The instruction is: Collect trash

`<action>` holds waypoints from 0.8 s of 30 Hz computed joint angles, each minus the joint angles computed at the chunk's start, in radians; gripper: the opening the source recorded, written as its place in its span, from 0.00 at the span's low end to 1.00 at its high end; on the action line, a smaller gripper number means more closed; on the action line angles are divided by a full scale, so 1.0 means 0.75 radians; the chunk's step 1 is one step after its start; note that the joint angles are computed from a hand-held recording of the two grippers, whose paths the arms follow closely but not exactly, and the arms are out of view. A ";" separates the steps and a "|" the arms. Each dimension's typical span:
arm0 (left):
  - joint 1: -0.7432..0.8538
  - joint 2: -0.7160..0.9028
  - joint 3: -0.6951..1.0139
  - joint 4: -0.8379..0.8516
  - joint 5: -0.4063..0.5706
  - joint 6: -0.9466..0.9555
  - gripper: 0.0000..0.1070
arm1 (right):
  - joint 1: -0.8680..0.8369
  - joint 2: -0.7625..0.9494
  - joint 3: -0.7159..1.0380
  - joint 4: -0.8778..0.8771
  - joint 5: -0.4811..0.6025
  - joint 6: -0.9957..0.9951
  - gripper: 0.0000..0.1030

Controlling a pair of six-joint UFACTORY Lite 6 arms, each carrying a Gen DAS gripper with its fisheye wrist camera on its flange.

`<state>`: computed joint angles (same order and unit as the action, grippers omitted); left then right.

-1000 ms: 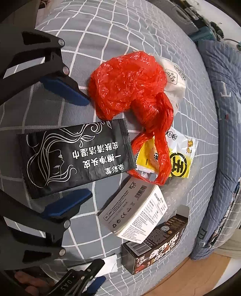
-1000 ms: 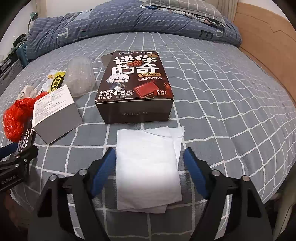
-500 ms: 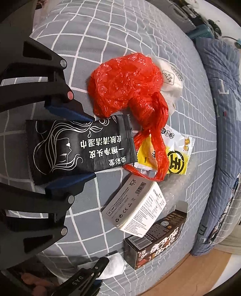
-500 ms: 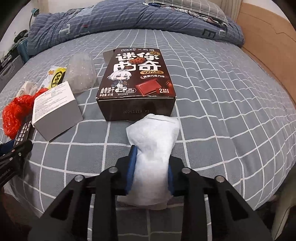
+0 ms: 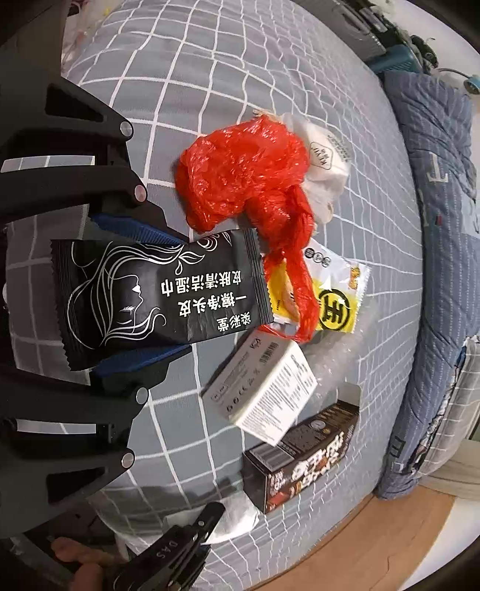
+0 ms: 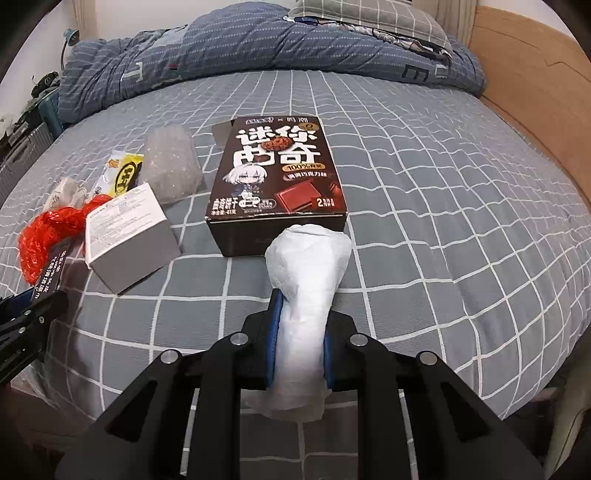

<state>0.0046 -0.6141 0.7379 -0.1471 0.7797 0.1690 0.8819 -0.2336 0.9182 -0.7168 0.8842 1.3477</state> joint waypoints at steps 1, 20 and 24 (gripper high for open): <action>0.001 -0.012 0.006 -0.004 0.012 0.004 0.48 | 0.008 -0.002 0.008 -0.003 0.008 0.001 0.18; 0.161 -0.207 0.034 -0.116 0.207 0.207 0.48 | 0.282 -0.039 0.106 -0.092 0.244 0.158 0.18; 0.206 -0.258 0.036 -0.138 0.256 0.257 0.48 | 0.372 -0.036 0.120 -0.112 0.311 0.217 0.18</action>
